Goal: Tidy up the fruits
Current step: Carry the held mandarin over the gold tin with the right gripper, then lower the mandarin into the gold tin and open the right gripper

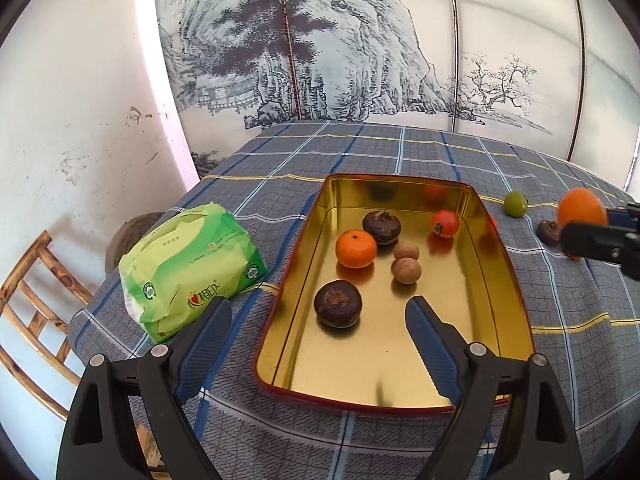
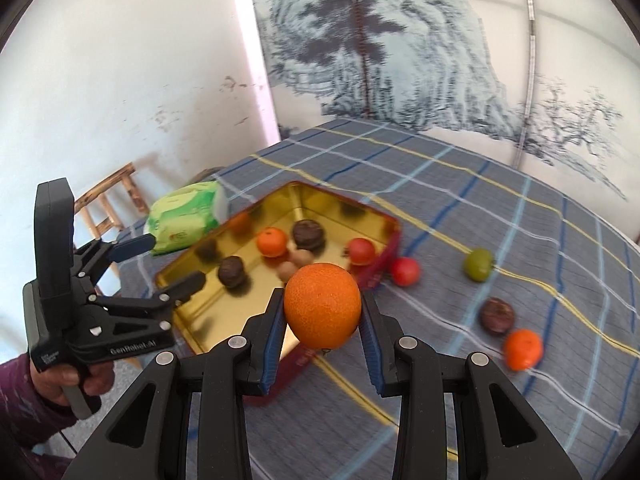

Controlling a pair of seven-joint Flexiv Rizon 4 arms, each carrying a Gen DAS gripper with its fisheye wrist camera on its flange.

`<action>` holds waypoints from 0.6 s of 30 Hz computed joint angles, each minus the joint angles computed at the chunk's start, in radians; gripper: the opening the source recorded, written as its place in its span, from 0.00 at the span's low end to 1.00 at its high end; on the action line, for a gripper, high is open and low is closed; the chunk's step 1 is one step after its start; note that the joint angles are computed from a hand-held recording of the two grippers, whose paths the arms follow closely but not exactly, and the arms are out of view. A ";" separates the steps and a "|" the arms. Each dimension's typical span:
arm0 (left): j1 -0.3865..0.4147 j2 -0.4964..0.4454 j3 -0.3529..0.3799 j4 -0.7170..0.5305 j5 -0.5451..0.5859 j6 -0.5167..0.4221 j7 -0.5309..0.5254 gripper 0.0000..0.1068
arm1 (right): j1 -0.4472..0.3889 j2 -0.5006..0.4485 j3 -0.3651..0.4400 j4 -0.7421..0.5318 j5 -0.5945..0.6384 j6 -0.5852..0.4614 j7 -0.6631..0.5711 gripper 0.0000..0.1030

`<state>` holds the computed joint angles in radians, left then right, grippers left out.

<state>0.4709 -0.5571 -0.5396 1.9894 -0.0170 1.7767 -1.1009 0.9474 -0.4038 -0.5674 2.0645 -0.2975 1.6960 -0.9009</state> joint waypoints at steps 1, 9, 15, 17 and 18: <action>0.001 -0.001 0.001 0.000 0.000 0.000 0.000 0.81 | -0.029 -0.008 0.037 -0.018 -0.001 -0.007 -0.004 0.35; 0.009 -0.014 0.009 -0.004 0.003 0.007 -0.007 0.83 | -0.262 -0.067 0.317 -0.147 -0.056 -0.077 -0.001 0.35; 0.010 -0.019 0.020 -0.012 0.000 0.005 -0.017 0.85 | -0.336 -0.101 0.404 -0.193 -0.098 -0.113 0.022 0.35; 0.011 -0.020 0.022 -0.012 -0.002 0.005 -0.020 0.85 | -0.352 -0.110 0.423 -0.207 -0.107 -0.124 0.029 0.35; 0.010 -0.021 0.024 -0.013 -0.003 0.005 -0.021 0.85 | -0.362 -0.114 0.435 -0.214 -0.110 -0.129 0.030 0.35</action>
